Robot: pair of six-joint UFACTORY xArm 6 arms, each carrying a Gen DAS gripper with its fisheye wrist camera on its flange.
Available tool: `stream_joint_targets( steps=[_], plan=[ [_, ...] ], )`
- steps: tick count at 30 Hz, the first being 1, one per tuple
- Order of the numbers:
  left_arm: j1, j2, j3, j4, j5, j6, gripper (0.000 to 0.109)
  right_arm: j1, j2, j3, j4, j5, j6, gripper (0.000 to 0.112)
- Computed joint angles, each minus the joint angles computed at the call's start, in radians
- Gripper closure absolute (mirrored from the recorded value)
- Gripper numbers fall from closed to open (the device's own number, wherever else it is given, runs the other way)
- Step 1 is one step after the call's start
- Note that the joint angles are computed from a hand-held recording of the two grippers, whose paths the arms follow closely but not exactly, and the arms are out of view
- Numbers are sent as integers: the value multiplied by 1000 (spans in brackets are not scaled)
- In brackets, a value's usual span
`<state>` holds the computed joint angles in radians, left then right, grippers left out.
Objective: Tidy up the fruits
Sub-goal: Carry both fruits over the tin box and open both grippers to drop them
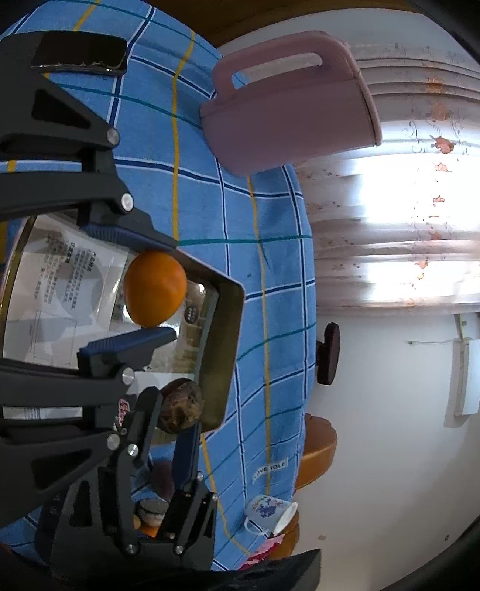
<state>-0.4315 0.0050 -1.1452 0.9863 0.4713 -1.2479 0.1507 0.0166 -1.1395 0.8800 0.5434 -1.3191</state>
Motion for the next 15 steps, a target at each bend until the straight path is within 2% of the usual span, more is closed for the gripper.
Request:
stream_joint_targets(
  steps=[8, 11, 13, 15],
  plan=[
    [6, 24, -16, -60, -1, 60, 65, 6, 7, 1, -24, 15, 23, 71],
    [2, 17, -13, -26, 10, 29, 62, 7, 2, 4, -27, 15, 33, 69],
    [-3, 6, -8, 7, 16, 0, 51, 1, -14, 16, -7, 21, 29, 57],
    [-10, -18, 10, 70, 12, -70, 39, -12, -47, 42, 37, 29, -8, 55]
  ],
)
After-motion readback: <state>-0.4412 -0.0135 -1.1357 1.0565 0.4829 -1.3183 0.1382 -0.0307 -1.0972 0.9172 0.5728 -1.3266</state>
